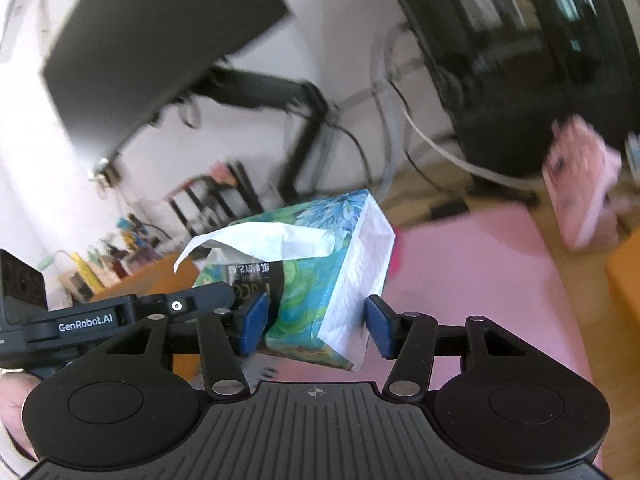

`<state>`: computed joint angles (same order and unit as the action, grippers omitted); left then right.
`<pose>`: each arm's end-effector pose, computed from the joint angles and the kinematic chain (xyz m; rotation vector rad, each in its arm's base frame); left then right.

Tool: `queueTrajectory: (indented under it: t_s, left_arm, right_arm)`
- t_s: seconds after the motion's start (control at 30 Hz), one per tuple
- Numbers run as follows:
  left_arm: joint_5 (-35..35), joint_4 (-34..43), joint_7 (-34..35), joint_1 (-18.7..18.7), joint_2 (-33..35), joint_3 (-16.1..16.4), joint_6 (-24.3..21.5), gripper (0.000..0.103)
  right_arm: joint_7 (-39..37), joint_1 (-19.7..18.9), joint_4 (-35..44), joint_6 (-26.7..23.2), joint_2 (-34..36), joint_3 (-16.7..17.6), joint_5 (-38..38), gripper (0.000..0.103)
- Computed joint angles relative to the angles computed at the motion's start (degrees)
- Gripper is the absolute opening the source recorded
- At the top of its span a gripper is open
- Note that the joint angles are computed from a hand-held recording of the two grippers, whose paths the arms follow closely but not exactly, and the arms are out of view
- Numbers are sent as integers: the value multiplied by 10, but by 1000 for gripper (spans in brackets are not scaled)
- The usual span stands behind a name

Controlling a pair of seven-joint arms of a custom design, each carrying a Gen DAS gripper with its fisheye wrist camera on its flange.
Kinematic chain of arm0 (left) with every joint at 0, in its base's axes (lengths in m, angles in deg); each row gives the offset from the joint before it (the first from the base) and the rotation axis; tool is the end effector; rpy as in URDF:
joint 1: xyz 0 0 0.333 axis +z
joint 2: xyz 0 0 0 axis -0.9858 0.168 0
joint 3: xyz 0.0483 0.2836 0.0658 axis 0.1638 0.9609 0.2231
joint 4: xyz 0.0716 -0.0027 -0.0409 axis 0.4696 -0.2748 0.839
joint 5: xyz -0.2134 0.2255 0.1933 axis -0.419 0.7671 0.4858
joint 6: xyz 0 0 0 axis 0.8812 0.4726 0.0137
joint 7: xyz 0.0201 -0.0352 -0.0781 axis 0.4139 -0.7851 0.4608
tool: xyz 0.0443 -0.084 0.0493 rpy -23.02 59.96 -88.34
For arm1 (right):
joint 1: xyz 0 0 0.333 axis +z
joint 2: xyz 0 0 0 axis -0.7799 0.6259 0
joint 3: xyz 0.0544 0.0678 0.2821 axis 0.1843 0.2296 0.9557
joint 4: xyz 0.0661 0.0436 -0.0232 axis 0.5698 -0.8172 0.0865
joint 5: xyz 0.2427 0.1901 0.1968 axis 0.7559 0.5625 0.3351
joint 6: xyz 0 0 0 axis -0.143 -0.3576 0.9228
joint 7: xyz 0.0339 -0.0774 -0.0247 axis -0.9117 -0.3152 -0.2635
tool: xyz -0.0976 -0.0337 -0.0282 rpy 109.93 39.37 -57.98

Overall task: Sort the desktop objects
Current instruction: 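Close the left tool on the tissue box while the right tool grips its side, then lift the tissue box with both tools and carry it over the orange box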

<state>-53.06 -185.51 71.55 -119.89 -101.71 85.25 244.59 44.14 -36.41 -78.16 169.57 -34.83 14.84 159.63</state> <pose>0.4207 -0.1165 0.5361 -1.7064 1.6616 -1.4111 0.4668 0.0743 0.5124 -1.5508 1.2180 -0.1960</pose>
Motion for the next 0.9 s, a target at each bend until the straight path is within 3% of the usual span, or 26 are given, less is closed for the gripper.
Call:
queueTrajectory:
  t_s: [0.1, 0.23, 0.4, 0.6, 0.9]
  left_arm:
    - [23, -38, -19, 100, -41, -82, 41, 54]
    - [64, -85, -29, 171, -121, -112, 61, 54]
    - [111, -144, -36, 248, -233, -113, 43, 54]
    - [117, -190, -11, 335, -336, -101, -25, 54]
    - [69, -218, 73, 402, -408, -61, -141, 54]
  right_arm:
    - [-17, 12, -17, 8, -51, 8, 12, 57]
    - [-29, 36, -21, 8, -91, 15, 10, 57]
    - [-30, 79, 2, 9, -93, 36, -1, 57]
    - [8, 128, 77, 2, -20, 72, -43, 57]
    - [142, 166, 188, -17, 111, 125, -203, 57]
